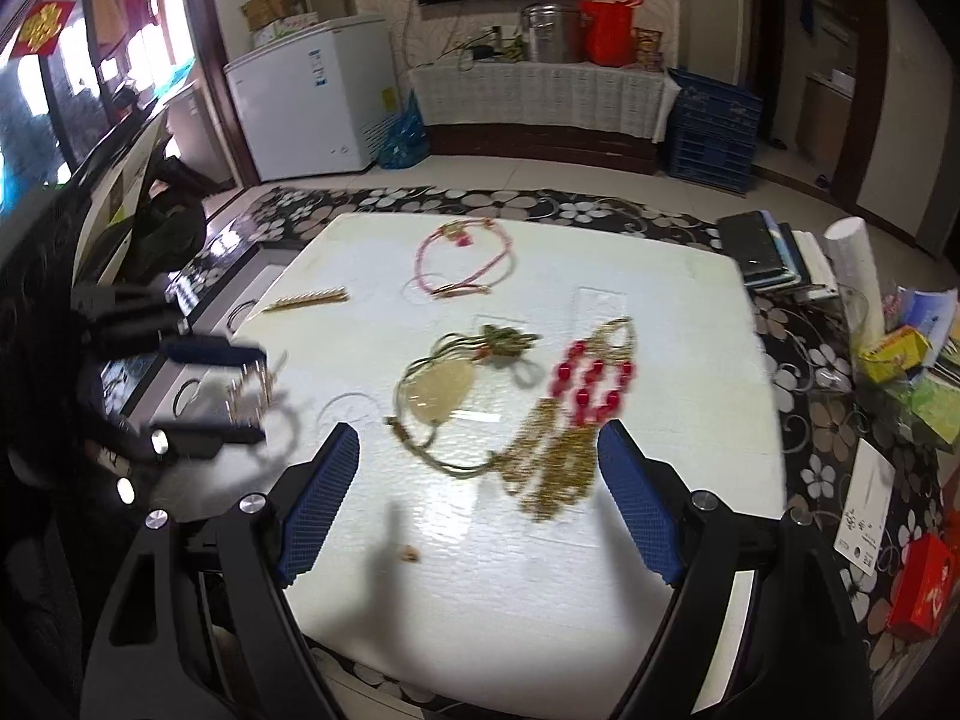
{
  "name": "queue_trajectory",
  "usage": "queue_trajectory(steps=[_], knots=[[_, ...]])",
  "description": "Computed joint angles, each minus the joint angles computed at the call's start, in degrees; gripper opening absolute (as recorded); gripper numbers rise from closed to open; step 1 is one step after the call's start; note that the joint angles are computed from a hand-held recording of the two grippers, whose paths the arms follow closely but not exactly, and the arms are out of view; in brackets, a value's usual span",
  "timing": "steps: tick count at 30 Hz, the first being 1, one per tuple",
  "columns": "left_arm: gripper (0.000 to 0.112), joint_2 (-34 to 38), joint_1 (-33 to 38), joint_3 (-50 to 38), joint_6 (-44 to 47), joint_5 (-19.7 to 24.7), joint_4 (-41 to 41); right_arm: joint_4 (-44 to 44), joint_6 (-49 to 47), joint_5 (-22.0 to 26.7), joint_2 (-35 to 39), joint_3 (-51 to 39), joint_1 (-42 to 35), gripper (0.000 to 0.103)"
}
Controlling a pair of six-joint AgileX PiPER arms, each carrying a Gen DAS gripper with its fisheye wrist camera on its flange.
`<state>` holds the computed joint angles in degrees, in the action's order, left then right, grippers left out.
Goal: Organize jewelry
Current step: 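Grasp the pearl ring brooch with the left tool while the right tool grasps the jade pendant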
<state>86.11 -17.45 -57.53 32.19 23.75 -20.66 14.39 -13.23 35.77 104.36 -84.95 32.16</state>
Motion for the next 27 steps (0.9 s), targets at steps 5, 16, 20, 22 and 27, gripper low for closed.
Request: queue_trajectory(steps=[5, 16, 20, 22, 27], knots=[[0.043, -4.0, 3.5, 2.7, -3.5, -0.4, 3.4, -3.1, 4.1, 1.2, 3.3, -3.8, 2.3, 0.072], [0.043, -8.8, 10.7, 6.6, 0.6, -0.2, -0.7, -14.6, 16.9, 3.2, 9.3, -10.5, 5.6, 0.056], [0.043, -9.1, 12.0, 7.0, 2.2, -0.2, -2.4, -14.1, 17.1, 3.2, 8.2, -9.4, 5.8, 0.031], [0.043, -8.9, 12.5, 6.9, 2.7, -0.1, -2.9, -14.7, 17.8, 3.4, 8.1, -9.4, 6.1, 0.031], [0.043, -9.0, 12.9, 7.2, 2.4, -0.1, -2.3, -14.6, 19.1, 3.4, 8.5, -10.2, 6.0, 0.025]])
